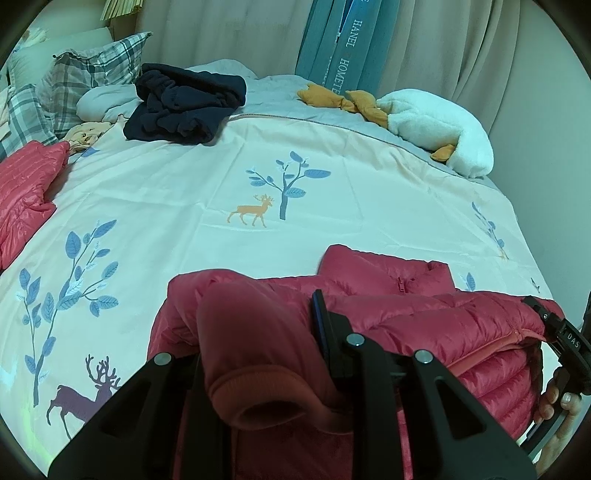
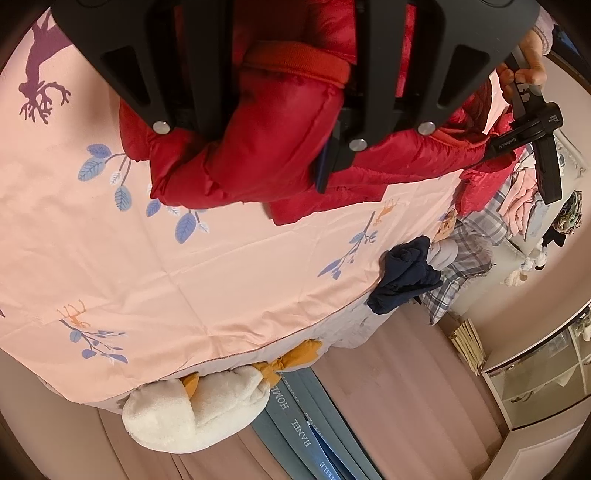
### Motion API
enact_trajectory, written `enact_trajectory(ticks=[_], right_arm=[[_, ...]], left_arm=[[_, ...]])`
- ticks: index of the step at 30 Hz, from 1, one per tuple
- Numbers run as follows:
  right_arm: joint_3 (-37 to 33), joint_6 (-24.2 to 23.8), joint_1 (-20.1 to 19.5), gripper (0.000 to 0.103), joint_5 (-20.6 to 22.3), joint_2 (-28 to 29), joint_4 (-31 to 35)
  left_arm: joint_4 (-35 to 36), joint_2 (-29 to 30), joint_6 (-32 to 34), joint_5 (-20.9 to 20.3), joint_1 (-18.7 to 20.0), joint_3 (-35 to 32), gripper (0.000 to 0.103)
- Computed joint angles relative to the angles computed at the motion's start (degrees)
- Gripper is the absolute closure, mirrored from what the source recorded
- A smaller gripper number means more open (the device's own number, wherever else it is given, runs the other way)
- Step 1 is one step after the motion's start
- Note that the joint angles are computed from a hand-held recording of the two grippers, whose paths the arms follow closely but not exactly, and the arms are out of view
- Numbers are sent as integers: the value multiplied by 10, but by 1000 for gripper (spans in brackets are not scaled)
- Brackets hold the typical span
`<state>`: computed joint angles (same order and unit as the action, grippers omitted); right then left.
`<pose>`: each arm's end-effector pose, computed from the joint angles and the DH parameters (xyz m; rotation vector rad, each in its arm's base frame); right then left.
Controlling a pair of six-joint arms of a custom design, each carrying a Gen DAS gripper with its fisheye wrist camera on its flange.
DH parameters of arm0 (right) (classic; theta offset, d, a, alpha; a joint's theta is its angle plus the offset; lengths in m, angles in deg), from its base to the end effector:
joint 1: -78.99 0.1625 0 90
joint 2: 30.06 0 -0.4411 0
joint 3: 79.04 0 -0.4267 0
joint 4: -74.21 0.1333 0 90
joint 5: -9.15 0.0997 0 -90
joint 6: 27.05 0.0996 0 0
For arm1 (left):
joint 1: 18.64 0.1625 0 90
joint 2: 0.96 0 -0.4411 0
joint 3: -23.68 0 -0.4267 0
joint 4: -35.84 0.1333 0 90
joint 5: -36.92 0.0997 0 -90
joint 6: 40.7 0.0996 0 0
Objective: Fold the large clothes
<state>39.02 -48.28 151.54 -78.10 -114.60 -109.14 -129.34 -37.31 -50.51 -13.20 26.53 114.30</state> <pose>-0.0284 -0.5507 0.4022 0.1168 -2.4933 1.3748 -0.3712 -0.6531 0.0417 0.6061 2.4902 -0.8450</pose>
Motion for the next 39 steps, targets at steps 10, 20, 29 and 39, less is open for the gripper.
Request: enact_trajectory(ticks=[10,20,29,39], right_arm=[[-21,-3,4,80,-18,20,7],[-43,-6,7,80,-33,41,18],[-57,-2,6,80,-42,53,33],[-68,3,5,80,-49,62,46]], left_arm=[[18,20,1,10,7,-25,80],[35,35,-2,16,14,-43,80],[54,44,-9,16,20,-58,79],[68,51,-15,16,25,-69,79]])
